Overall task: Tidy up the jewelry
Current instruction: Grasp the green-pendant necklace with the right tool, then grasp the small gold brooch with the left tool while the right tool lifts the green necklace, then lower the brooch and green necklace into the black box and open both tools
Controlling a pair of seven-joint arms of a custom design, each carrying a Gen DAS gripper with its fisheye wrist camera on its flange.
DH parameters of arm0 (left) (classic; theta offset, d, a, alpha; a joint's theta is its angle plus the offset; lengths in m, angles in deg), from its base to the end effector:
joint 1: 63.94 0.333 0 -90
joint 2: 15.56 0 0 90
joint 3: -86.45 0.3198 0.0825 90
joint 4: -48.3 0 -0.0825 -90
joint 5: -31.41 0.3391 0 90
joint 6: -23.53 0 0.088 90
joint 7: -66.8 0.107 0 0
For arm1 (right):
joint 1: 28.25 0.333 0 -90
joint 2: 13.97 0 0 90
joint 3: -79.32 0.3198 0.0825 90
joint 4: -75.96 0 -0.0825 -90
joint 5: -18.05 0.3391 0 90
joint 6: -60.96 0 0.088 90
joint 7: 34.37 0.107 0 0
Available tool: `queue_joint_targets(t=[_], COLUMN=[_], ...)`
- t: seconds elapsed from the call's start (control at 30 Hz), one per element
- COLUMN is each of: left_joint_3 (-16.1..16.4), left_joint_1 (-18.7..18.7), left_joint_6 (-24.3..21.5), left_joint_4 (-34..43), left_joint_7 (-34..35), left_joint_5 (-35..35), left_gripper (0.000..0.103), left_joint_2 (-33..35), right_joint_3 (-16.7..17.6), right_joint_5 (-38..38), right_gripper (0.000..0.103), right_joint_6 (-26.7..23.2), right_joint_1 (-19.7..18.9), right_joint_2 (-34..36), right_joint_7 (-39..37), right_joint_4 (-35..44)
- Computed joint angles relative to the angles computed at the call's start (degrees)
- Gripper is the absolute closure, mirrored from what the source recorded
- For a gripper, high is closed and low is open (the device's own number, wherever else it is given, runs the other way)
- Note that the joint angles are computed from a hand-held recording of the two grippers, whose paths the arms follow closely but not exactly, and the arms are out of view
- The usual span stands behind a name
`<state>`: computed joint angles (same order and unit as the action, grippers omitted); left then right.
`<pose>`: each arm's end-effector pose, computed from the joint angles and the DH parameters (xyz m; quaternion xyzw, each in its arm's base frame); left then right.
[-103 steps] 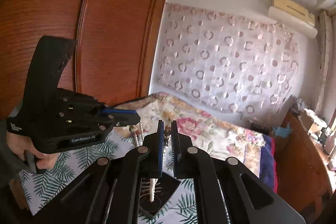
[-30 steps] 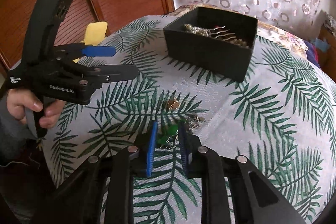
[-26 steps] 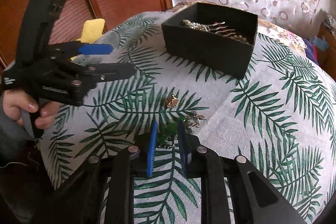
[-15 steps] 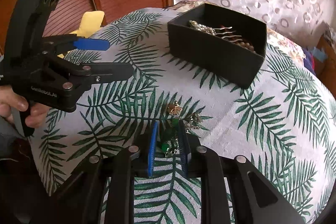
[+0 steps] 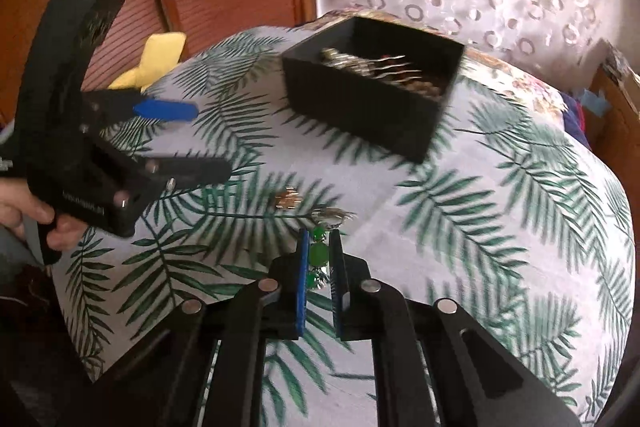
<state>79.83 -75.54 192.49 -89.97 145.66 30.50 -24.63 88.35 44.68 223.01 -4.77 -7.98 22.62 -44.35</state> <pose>0.4577 -0.1517 0.4849 -0.6260 0.7019 -0.2908 0.1755 0.4928 0.2839 0.4688 -0.8635 0.3812 -0.1113 0.3108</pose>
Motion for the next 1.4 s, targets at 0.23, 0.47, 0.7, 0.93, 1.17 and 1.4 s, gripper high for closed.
queue_joint_targets(t=[0.23, 0.47, 0.7, 0.93, 1.17, 1.4], left_joint_3=[-1.63, -2.86, -4.15, -3.85, -3.22, -3.29], left_joint_1=[-0.95, -1.70, -1.00, -1.88, -2.23, -0.72], left_joint_6=[-0.42, -2.00, -1.67, -1.24, -0.26, 0.42], left_joint_4=[2.51, 5.13, 6.01, 6.21, 6.83, 10.12], left_joint_7=[1.52, 4.17, 2.28, 6.47, 8.50, 5.44], left_joint_5=[0.41, -0.49, 3.09, -1.63, -5.35, -0.81], left_gripper=[0.011, 0.045, 0.069, 0.089, 0.089, 0.089], left_joint_2=[2.42, 4.58, 5.68, 5.56, 4.58, 5.51], right_joint_3=[-0.80, -1.28, -1.51, -1.54, -1.09, -0.36], right_joint_5=[3.71, 5.81, 7.14, 8.08, 9.96, 10.78], right_gripper=[0.092, 0.092, 0.092, 0.092, 0.092, 0.092], right_joint_6=[2.23, 3.32, 3.76, 3.56, 3.22, 4.14], right_joint_1=[-1.42, -2.21, -2.47, -2.60, -2.47, -2.46], right_joint_2=[-2.32, -3.05, -3.35, -3.55, -2.70, -0.55], right_joint_7=[-1.83, -3.04, -3.99, -5.48, -8.45, -11.29], right_joint_4=[-1.30, -1.45, -1.67, -0.72, 3.23, 9.33])
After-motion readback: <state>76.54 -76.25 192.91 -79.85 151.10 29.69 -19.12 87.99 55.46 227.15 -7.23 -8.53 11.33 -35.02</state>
